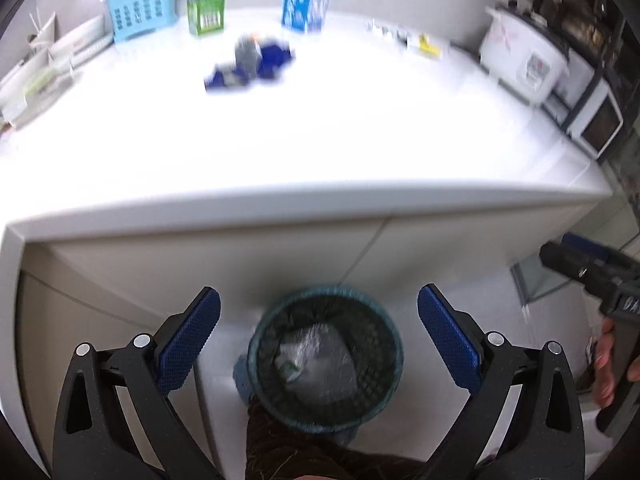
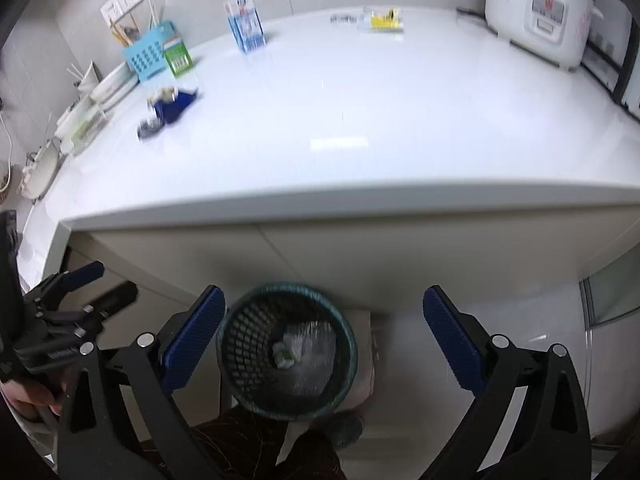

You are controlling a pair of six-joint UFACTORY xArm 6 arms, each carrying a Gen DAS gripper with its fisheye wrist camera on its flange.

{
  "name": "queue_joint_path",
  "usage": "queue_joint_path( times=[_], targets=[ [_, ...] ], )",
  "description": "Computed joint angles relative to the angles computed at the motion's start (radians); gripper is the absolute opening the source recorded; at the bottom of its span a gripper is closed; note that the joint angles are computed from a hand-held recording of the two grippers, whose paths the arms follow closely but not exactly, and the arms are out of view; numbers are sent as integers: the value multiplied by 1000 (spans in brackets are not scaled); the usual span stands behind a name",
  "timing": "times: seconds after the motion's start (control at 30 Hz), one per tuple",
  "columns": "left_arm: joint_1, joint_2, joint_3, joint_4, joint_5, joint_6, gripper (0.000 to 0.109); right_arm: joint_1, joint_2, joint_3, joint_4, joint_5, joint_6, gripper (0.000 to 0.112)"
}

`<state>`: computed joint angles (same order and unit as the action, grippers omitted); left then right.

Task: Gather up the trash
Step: 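Raise both open tools from the bin back over the counter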

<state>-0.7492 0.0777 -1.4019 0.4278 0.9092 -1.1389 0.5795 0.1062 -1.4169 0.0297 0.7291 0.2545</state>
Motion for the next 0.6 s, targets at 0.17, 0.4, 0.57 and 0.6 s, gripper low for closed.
queue_joint_path(
  times=[0.17, 0.4, 0.57, 0.6],
  targets=[
    [54, 16, -99, 4, 22, 76, 97, -5, 68, -138, -29, 40, 1, 95],
    [137, 64, -231, -30, 50, 167, 97, -14, 228, -436, -76, 145, 34, 95],
    [197, 121, -325, -86, 44, 259, 97, -15, 379, -690, -92, 246, 93, 95],
    [204, 137, -347, -88, 53, 275, 97, -13, 414, -748, -102, 272, 104, 95]
  ],
)
